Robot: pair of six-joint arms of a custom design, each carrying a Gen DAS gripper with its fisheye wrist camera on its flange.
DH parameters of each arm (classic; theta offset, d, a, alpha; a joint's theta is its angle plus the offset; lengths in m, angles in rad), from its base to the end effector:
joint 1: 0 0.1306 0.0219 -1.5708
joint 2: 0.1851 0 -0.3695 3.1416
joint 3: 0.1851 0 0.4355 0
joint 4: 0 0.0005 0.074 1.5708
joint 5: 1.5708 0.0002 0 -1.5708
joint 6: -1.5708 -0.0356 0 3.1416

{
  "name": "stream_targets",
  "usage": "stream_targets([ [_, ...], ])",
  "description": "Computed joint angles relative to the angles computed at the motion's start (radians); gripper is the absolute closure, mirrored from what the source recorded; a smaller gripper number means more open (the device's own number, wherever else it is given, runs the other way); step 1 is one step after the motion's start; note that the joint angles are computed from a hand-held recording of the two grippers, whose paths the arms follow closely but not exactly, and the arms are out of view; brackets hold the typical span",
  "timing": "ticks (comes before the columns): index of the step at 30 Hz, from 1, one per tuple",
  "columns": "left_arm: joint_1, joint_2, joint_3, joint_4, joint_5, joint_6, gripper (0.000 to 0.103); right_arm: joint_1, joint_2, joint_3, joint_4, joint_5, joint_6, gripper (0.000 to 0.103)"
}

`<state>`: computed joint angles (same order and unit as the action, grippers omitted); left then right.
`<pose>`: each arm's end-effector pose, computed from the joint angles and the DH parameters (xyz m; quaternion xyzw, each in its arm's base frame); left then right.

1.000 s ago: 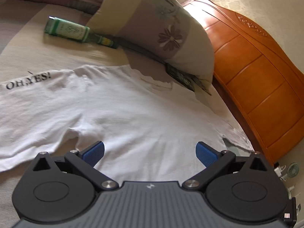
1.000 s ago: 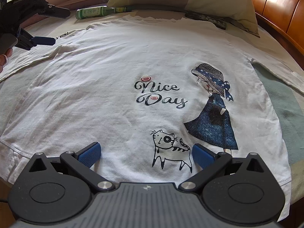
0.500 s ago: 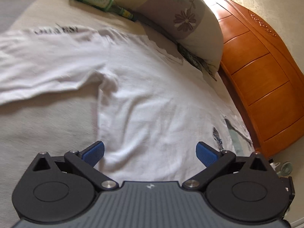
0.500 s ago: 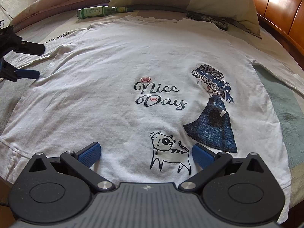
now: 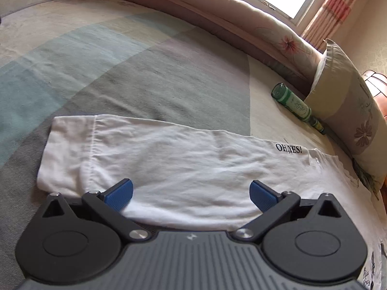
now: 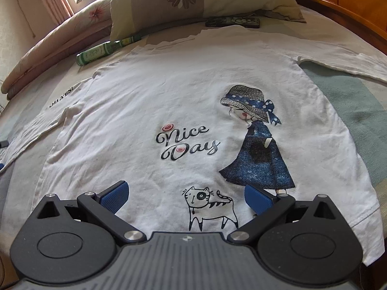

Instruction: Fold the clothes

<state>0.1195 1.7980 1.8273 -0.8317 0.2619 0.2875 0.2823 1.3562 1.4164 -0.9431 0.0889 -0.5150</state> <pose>0.6768 0.0715 0.4038 -0.1378 0.9101 -0.1518 0.3601 0.4957 0.1400 0.4414 0.1241 0.9324 0.0922 0.3267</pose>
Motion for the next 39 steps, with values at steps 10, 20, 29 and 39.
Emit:
stream_targets([
  [10,-0.051,0.031,0.084,-0.017,0.082,0.023,0.001,-0.003,0.001,-0.018,0.000,0.016,0.000,0.000],
  [20,-0.245,-0.081,-0.028,-0.028,0.201,-0.220,0.001,-0.078,-0.055,-0.056,0.101,-0.013,0.086,0.000],
  [29,-0.414,-0.115,-0.097,-0.104,0.235,-0.424,0.001,-0.190,-0.139,-0.181,0.131,-0.076,-0.077,0.000],
  [39,-0.410,-0.236,-0.268,-0.095,0.121,-0.341,0.001,-0.220,-0.177,-0.206,0.103,-0.116,-0.109,0.000],
])
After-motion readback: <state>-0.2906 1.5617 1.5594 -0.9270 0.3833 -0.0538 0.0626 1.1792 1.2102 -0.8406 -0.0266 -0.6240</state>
